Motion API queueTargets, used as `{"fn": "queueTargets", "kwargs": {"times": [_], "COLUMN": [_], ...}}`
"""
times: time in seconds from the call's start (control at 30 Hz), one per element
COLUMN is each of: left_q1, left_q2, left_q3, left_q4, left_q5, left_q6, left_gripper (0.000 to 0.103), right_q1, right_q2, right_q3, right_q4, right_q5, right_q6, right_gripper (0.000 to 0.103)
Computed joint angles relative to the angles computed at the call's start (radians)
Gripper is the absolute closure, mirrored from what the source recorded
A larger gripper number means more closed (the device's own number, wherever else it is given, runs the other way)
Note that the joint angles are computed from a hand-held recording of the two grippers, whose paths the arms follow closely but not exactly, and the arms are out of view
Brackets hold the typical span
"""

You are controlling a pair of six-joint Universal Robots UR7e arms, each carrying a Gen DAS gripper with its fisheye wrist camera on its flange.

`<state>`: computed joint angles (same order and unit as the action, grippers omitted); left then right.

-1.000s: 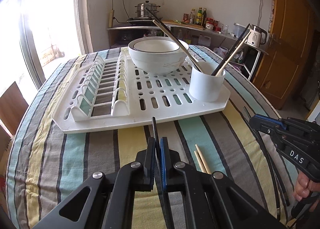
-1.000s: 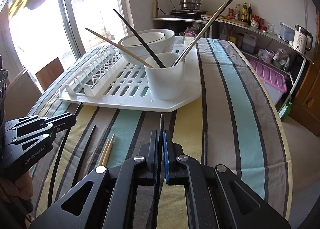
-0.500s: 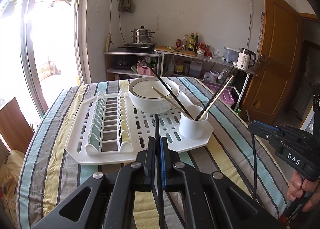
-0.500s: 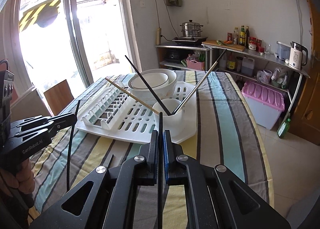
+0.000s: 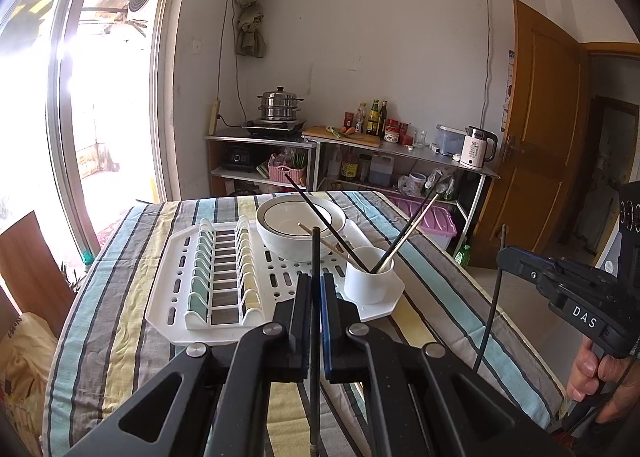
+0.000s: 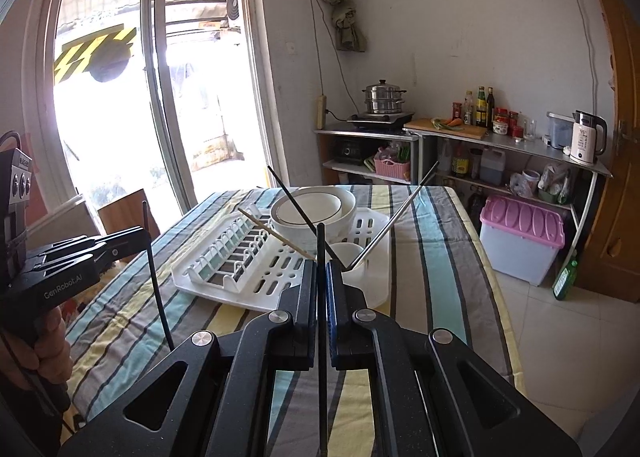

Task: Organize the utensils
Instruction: 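Close both tools on the black chopsticks and lift them toward the white cup, then lower the black chopsticks into the white cup and open both tools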

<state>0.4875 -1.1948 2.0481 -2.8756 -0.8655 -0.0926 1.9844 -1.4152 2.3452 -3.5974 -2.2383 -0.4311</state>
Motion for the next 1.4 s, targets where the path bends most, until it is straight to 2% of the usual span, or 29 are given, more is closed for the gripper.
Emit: {"fn": "queueTargets", "kwargs": {"times": [0.33, 0.7, 0.93, 1.4], "left_q1": [-0.028, -0.031, -0.012, 0.029], "left_q2": [-0.042, -0.046, 0.001, 0.13], "left_q3": [0.039, 0.015, -0.058, -0.266], "left_q4": [0.006, 0.023, 0.031, 0.11], "left_q5": [0.011, -0.004, -0.034, -0.146], "left_q6": [-0.013, -0.001, 0.033, 0.072], "left_gripper": [0.099, 0.1, 0.1, 0.1], "right_q1": [0.027, 0.035, 0.028, 0.018], "right_q2": [-0.016, -0.028, -0.024, -0.008], "right_q3": [0.024, 0.02, -0.011, -0.109], "right_q4": [-0.023, -0.036, -0.032, 0.02], "right_q5": [-0.02, -0.025, -0.02, -0.012], "right_q6": [-0.003, -0.021, -0.038, -0.078], "right_gripper": [0.099, 0.099, 0.099, 0.099]}}
